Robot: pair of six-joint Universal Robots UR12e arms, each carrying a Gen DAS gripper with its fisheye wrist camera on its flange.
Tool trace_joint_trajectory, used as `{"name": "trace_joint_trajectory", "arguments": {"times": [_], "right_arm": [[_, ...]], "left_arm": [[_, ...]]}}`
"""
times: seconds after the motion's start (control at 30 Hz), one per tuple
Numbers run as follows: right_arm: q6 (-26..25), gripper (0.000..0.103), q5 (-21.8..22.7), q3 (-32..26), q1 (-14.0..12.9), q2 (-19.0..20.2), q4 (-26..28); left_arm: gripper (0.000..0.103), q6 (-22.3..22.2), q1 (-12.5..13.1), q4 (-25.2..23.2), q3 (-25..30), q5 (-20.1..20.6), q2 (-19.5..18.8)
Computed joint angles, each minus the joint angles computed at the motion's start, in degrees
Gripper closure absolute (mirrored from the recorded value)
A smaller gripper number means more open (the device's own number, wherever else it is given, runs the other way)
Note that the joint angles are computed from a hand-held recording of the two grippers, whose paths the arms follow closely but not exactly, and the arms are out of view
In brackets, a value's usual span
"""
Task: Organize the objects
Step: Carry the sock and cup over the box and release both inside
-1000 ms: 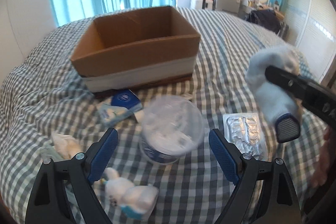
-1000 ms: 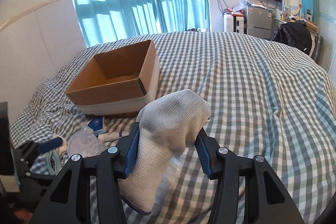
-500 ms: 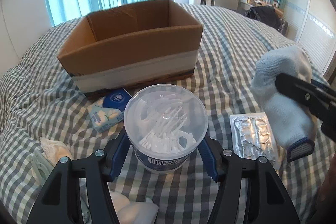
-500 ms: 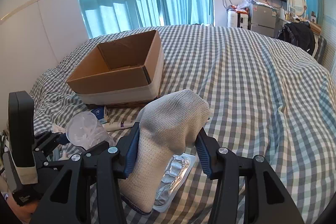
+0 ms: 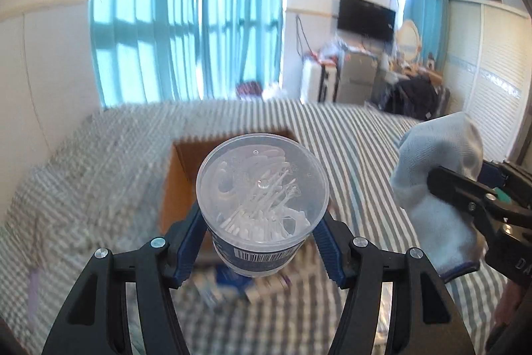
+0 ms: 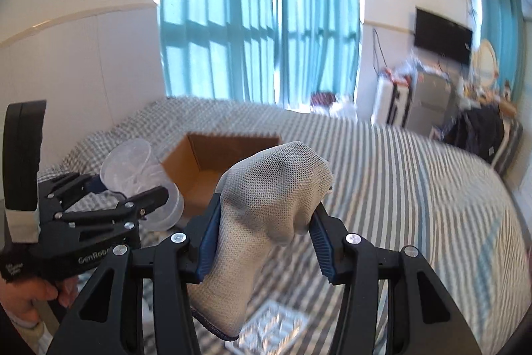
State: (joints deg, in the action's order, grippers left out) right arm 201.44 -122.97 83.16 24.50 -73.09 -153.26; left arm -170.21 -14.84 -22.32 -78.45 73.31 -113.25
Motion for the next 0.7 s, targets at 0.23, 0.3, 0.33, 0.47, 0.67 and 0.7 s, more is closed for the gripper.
{"name": "trace_joint_trajectory", "arguments": {"times": [0.23, 0.3, 0.33, 0.47, 0.67, 0.7], "right_arm": [[-7.4, 0.054, 4.6, -8.9, -2.6, 4.9, -1.6], [-8.0, 0.054, 5.9, -10.8, -3.3, 6.2, -1.0], [-8.2, 0.054, 6.7, -11.9, -3.8, 7.1, -0.7], [-7.9, 0.054, 9.6, -15.7, -5.7, 10.5, 1.2], [-6.7, 0.054, 14.8, -18.5, -8.4, 14.7, 4.1], [-6.6, 0.054, 15.2, -18.3, -8.6, 14.8, 4.3]], "left_arm": [[0.039, -1.4, 0.2, -1.1, 10.1, 1.2, -5.7], [0.039, -1.8, 0.2, -2.5, 13.2, 1.9, -7.7], [0.039, -1.8, 0.2, -3.1, 14.4, 2.2, -8.5], [0.039, -1.2, -0.1, -5.7, 18.5, 3.7, -12.0], [0.039, 0.1, -0.6, -10.4, 22.9, 6.1, -16.4], [0.039, 0.3, -0.7, -11.3, 23.5, 6.5, -17.0]]}}
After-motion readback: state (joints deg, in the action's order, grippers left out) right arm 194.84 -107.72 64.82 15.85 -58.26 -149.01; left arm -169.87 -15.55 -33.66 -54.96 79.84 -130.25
